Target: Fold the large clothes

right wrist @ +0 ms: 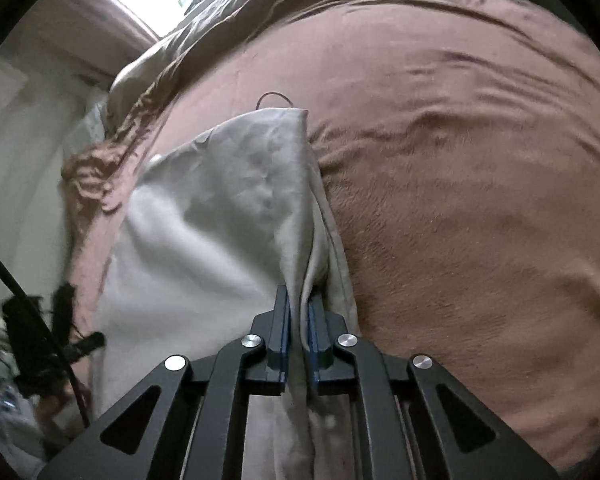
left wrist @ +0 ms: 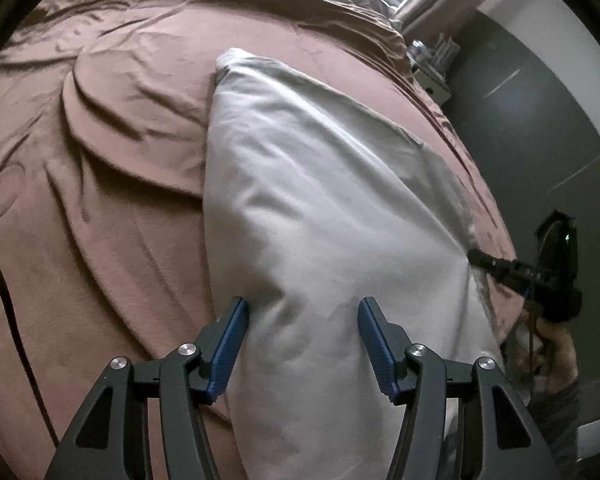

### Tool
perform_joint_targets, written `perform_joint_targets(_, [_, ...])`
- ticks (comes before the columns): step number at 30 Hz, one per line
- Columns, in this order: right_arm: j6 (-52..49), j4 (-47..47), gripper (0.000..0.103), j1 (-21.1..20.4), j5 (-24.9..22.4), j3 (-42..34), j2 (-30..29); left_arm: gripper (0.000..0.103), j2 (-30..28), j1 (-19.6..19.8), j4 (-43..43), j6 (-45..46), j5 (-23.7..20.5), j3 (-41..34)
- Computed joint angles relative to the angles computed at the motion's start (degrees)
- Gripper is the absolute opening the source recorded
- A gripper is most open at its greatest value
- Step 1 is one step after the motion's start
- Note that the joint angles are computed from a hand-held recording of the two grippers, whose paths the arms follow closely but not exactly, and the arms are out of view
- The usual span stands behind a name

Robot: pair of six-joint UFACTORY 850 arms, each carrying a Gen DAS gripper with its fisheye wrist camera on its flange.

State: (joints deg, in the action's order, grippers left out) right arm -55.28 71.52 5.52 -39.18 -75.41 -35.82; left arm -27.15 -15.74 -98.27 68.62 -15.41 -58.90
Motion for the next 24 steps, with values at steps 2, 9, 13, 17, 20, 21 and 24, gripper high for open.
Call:
perform_joint_targets(2, [-1.08, 0.95, 0.018, -0.37, -0.87, -0.04, -0.13, 0.060, -0.21, 1.15, -0.05, -0.49, -1.56, -0.05])
perform_joint_targets(9, [-4.05, 3.70, 0.070, -1.92, -1.99, -1.34, -1.66, 0.060, -2.15, 3.60, -2.54, 1.12, -2.16, -2.57])
perform_joint_targets(13, [-1.19, 2.03, 0.070, -2.74, -9.09, -7.23, -7.55, 0.060, -4.42, 4.28, -1.29, -0.14, -1.61, -5.29])
perform_joint_targets(17, [2.19, 0.12, 0.070, -2.84, -13.27, -14.01, -13.26, 0.060, -6.22, 4.65, -0.05, -0.26, -0.85, -8.05])
perform_joint_targets(20, [4.53, 0.47, 0.070, -3.07, -16.41, -19.25, -17.10, 0.060, -8.06, 5.02, 5.13, -5.00, -0.42, -10.70])
perform_joint_targets(21, [4.67, 0.78, 0.070, -3.13, -17.77, -21.12, -18.40, 0.060, -8.68, 5.14, 6.25, -6.07, -0.43, -11.51])
perform_joint_targets(24, [7.67, 0.44, 0.066, -3.14, -20.69, -26.84, -22.62, 0.060, -10.24, 5.23, 9.23, -8.30, -0.17, -13.71])
